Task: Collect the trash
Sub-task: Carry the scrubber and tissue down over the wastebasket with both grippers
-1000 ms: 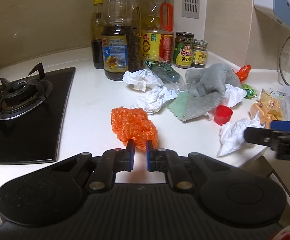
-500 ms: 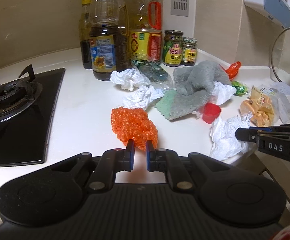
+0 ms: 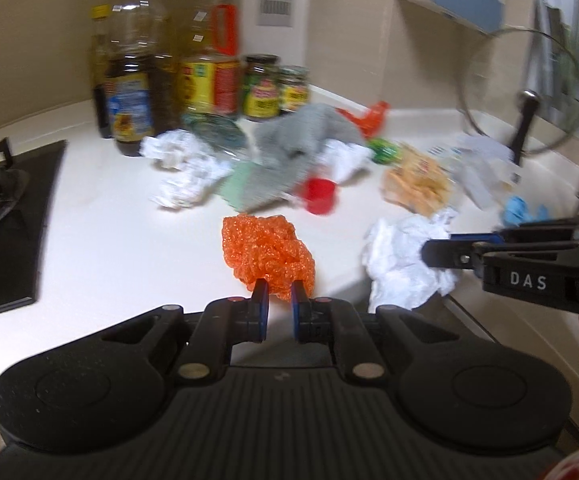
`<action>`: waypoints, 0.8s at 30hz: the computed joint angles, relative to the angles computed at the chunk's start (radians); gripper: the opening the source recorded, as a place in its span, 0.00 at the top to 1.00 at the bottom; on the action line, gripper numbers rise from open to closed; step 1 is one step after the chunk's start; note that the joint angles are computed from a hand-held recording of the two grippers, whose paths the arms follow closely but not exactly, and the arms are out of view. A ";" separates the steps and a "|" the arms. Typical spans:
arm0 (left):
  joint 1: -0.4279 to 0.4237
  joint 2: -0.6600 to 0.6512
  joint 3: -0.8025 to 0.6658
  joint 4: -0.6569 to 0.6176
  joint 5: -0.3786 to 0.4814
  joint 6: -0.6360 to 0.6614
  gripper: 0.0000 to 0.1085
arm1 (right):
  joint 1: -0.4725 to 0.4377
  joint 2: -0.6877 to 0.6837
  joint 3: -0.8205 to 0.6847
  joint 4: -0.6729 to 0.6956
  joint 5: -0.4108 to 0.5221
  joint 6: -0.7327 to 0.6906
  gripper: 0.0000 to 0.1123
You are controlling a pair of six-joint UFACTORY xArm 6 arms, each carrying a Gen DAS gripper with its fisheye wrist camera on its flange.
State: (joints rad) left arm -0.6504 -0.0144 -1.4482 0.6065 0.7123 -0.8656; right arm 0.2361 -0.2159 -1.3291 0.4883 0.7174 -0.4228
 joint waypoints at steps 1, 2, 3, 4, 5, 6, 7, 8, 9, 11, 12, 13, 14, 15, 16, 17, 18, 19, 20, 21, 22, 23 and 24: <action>-0.003 -0.005 0.008 -0.023 -0.011 0.025 0.91 | -0.005 -0.015 0.010 -0.003 0.014 -0.012 0.89; -0.007 -0.009 0.015 -0.045 -0.019 0.047 0.91 | -0.012 -0.033 0.024 -0.006 0.030 -0.023 0.89; -0.010 -0.014 0.023 -0.067 -0.025 0.070 0.91 | -0.018 -0.047 0.035 -0.010 0.043 -0.029 0.89; -0.014 -0.019 0.031 -0.088 -0.032 0.091 0.91 | -0.024 -0.060 0.047 -0.014 0.054 -0.035 0.89; -0.017 -0.023 0.039 -0.110 -0.038 0.112 0.91 | -0.032 -0.073 0.057 -0.018 0.067 -0.040 0.89; -0.019 -0.028 0.047 -0.132 -0.045 0.132 0.91 | -0.039 -0.085 0.067 -0.025 0.083 -0.044 0.89; -0.021 -0.032 0.057 -0.154 -0.052 0.152 0.91 | -0.045 -0.095 0.076 -0.032 0.098 -0.045 0.89; -0.022 -0.039 0.070 -0.173 -0.063 0.165 0.91 | -0.050 -0.101 0.081 -0.038 0.117 -0.046 0.89; -0.022 -0.044 0.083 -0.201 -0.078 0.182 0.91 | -0.053 -0.106 0.086 -0.042 0.137 -0.049 0.89; -0.021 -0.051 0.106 -0.261 -0.099 0.228 0.91 | -0.056 -0.118 0.104 -0.054 0.157 -0.047 0.89; -0.023 -0.055 0.119 -0.282 -0.104 0.248 0.91 | -0.056 -0.120 0.111 -0.063 0.166 -0.041 0.89; -0.026 -0.060 0.134 -0.301 -0.110 0.265 0.91 | -0.055 -0.124 0.121 -0.072 0.172 -0.036 0.89; -0.029 -0.063 0.146 -0.320 -0.111 0.279 0.91 | -0.053 -0.128 0.134 -0.083 0.177 -0.030 0.89; -0.029 -0.061 0.154 -0.344 -0.111 0.297 0.91 | -0.050 -0.134 0.148 -0.095 0.179 -0.028 0.89; -0.031 -0.060 0.164 -0.355 -0.110 0.305 0.91 | -0.048 -0.138 0.160 -0.108 0.180 -0.027 0.89; -0.031 -0.057 0.173 -0.371 -0.108 0.318 0.91 | -0.044 -0.142 0.176 -0.126 0.180 -0.023 0.89; -0.032 -0.054 0.183 -0.393 -0.107 0.337 0.91 | -0.042 -0.144 0.189 -0.136 0.180 -0.022 0.89; -0.032 -0.050 0.194 -0.415 -0.109 0.356 0.91 | -0.040 -0.143 0.199 -0.146 0.182 -0.017 0.89; -0.034 -0.045 0.206 -0.430 -0.114 0.369 0.91 | -0.037 -0.142 0.208 -0.158 0.183 -0.013 0.89; -0.035 -0.037 0.211 -0.446 -0.111 0.387 0.91 | -0.034 -0.140 0.215 -0.165 0.184 -0.015 0.89; -0.036 -0.030 0.218 -0.459 -0.111 0.402 0.91 | -0.030 -0.140 0.225 -0.170 0.181 -0.018 0.89; -0.036 -0.025 0.227 -0.471 -0.113 0.414 0.91 | -0.026 -0.137 0.235 -0.178 0.180 -0.022 0.89; -0.037 -0.019 0.233 -0.480 -0.110 0.425 0.91 | -0.023 -0.135 0.242 -0.184 0.180 -0.027 0.89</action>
